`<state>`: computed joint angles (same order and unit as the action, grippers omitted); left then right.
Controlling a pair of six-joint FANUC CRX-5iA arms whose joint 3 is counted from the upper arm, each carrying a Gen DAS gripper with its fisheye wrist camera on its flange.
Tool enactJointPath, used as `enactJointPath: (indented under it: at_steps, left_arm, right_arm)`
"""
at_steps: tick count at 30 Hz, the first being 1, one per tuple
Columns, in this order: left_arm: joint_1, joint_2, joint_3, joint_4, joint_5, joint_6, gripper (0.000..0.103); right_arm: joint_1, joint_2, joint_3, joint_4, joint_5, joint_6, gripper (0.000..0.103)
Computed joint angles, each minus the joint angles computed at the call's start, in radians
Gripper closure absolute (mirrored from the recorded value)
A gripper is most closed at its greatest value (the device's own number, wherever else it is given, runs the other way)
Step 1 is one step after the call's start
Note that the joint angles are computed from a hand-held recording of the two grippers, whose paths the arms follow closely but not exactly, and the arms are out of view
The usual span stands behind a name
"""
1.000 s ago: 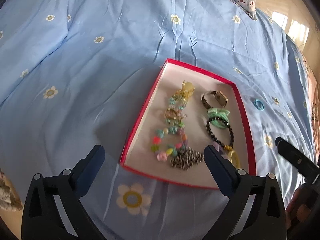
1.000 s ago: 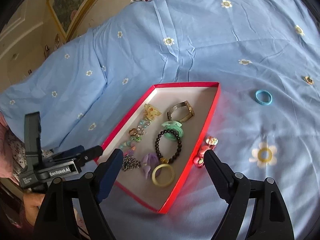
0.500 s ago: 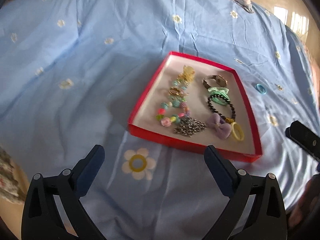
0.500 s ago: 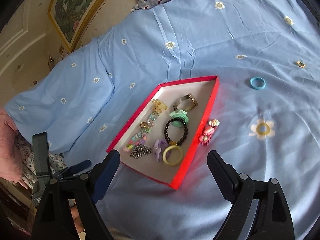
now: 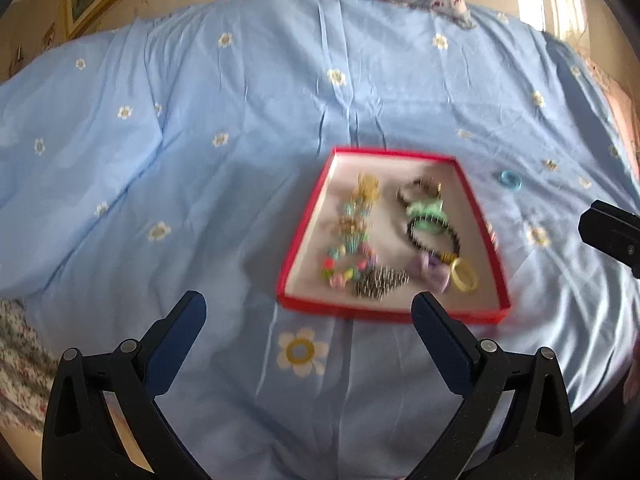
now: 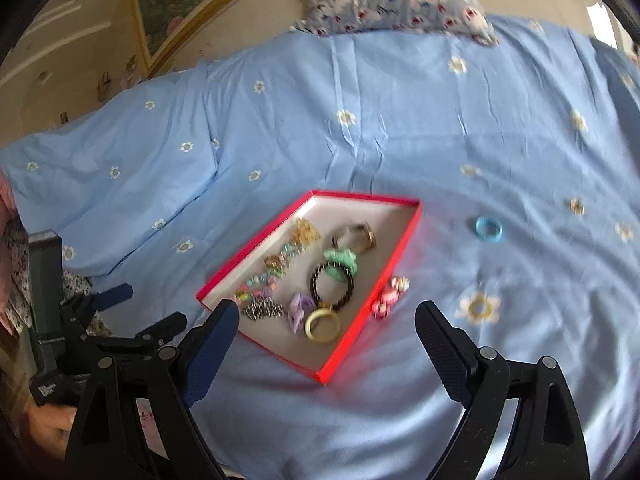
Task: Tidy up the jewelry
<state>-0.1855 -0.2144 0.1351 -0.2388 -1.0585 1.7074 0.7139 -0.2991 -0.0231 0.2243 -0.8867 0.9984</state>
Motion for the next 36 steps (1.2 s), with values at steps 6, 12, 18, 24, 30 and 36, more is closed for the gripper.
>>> enactJointPath:
  at_steps: [6,12,18,24,30,36]
  left_arm:
    - [-0.036,-0.007,0.054,-0.124,0.054,0.089,0.000]
    - [-0.075,-0.014,0.021,-0.216,0.042,0.216,0.000]
    - [-0.091,0.001,0.004,-0.224,-0.005,0.236,0.000]
    - [-0.097,0.016,0.007,-0.212,-0.040,0.222,0.000]
    - [-0.083,0.017,0.007,-0.165,-0.041,0.185,0.000]
    - [-0.087,0.016,0.019,-0.166,-0.054,0.179,0.000]
  right_arm:
    - [0.040,-0.001,-0.010,0.184,0.066,-0.015,0.000]
    - [0.062,-0.017,-0.097,0.232,0.113,-0.102,0.000]
    - [0.073,-0.023,-0.143,0.208,0.096,-0.123,0.000]
    - [0.074,-0.027,-0.161,0.205,0.088,-0.138,0.000]
    - [0.076,-0.022,-0.160,0.202,0.066,-0.144,0.000]
    - [0.080,-0.017,-0.158,0.211,0.054,-0.142,0.000]
